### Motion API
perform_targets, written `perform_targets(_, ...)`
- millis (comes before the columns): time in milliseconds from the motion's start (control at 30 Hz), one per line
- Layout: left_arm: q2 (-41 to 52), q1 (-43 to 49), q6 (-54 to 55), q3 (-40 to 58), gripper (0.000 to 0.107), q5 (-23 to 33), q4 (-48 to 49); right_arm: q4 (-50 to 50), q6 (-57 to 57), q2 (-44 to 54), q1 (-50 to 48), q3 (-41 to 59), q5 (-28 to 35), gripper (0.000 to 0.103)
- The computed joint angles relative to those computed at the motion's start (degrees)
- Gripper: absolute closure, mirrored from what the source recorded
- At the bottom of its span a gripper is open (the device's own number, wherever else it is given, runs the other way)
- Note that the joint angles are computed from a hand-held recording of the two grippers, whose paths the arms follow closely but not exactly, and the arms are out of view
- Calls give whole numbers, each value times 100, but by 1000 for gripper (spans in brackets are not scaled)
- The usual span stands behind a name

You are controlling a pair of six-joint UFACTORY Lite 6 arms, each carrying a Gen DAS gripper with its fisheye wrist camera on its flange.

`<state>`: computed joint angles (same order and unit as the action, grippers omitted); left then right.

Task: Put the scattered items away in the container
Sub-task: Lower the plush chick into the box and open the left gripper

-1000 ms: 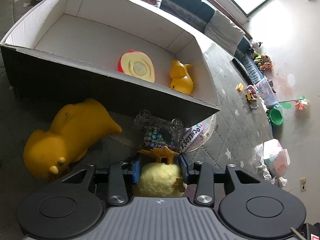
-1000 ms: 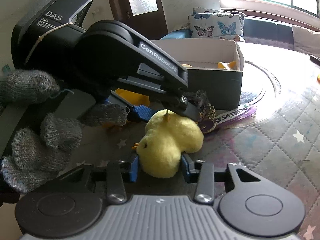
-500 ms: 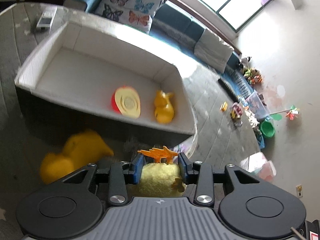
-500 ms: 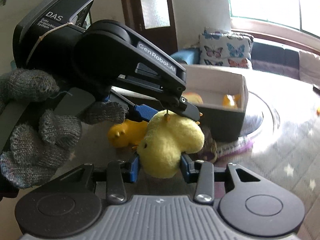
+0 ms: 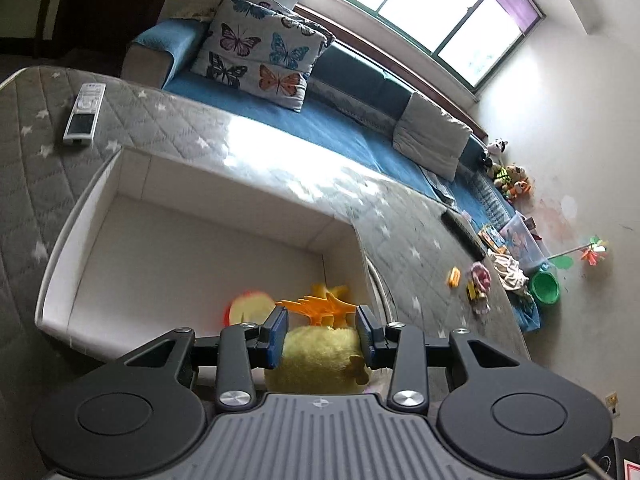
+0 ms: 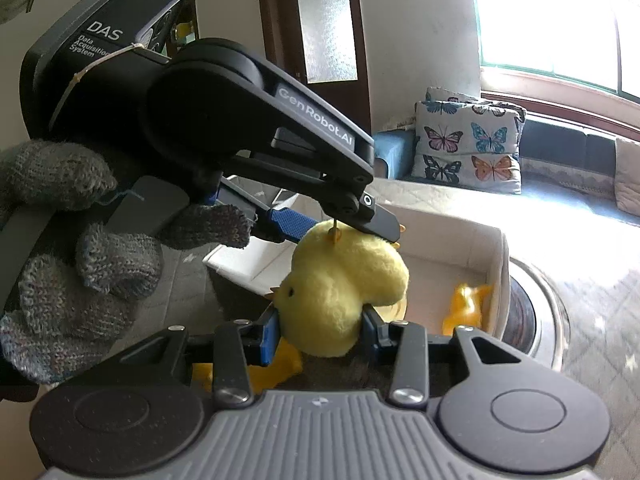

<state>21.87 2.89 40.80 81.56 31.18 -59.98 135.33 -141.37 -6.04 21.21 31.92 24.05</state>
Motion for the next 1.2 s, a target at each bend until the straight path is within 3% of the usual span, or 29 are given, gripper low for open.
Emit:
perform_targets(467,2851,-382,-1814,3518,69,531,1310,-570,454,2081,-668,1761,11,62)
perform_targets(667,3624,-433,-2433,4469,70,696,1744,-651,518,2692,-728,2222,-116,62)
perform_targets(967,3923,-445,-2763,4842,69,682,2101,-367,271,3062,-711,2442,-201,60)
perform_targets(1067,3768,-422,-2579,4615,69,613,1938,-8,-102,2963,-682,2370,-182,46)
perform_targets(1200,3364,-404,-2174,4045,68,434,1605,440,-560,2752,-633,2181,-144,44)
